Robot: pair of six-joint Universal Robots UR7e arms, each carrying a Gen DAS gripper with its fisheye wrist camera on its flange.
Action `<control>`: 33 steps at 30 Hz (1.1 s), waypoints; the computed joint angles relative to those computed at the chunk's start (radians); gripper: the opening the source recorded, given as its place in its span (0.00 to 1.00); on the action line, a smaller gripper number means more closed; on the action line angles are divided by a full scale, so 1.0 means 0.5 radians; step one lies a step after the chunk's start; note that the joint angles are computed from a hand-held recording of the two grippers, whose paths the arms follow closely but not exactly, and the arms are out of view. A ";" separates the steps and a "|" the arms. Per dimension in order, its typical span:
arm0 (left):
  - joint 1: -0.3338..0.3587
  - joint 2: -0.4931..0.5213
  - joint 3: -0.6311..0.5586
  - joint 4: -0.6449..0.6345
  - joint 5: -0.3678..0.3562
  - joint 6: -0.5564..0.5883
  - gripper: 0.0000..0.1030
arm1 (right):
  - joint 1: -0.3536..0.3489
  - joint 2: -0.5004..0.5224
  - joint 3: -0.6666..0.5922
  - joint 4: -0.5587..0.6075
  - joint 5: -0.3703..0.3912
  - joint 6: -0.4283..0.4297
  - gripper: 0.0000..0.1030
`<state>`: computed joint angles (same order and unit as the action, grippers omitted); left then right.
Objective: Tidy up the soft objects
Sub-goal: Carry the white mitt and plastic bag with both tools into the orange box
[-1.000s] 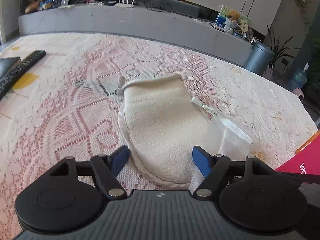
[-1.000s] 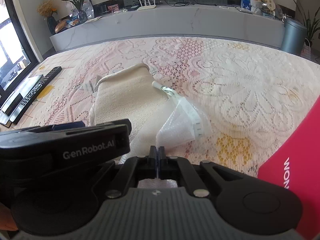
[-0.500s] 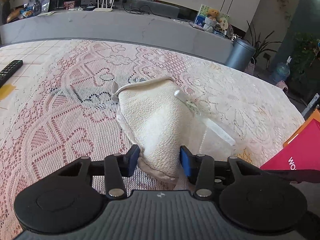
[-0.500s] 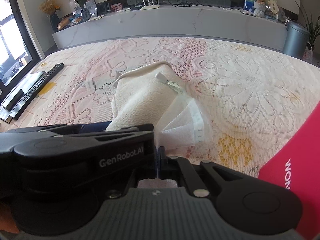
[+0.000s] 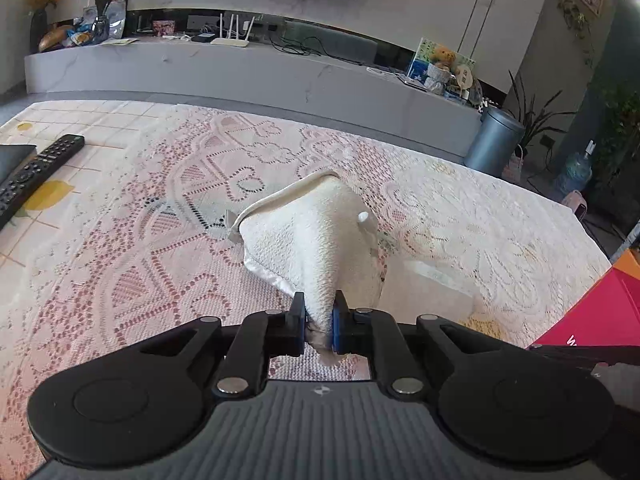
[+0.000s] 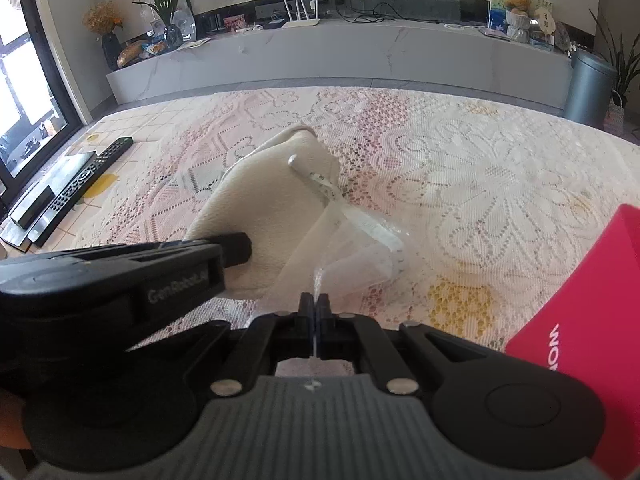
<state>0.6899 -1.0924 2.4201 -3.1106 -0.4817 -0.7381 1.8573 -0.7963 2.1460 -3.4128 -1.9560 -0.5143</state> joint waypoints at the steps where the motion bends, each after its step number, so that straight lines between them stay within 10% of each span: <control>1: -0.036 -0.030 0.021 0.045 0.027 -0.018 0.13 | 0.011 -0.017 0.016 -0.014 0.006 -0.011 0.00; 21: -0.814 -0.636 0.304 1.202 0.042 -1.031 0.12 | 0.103 -0.879 0.530 0.050 0.178 -0.037 0.00; 33: -0.978 -0.228 0.139 0.425 -0.150 -0.365 0.12 | 0.045 -1.505 0.627 0.262 0.114 -0.176 0.00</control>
<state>0.2010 -1.2062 2.4895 -2.8980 -0.5569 -0.9205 1.8798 -1.5489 2.4596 -3.2820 -1.8992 -0.6024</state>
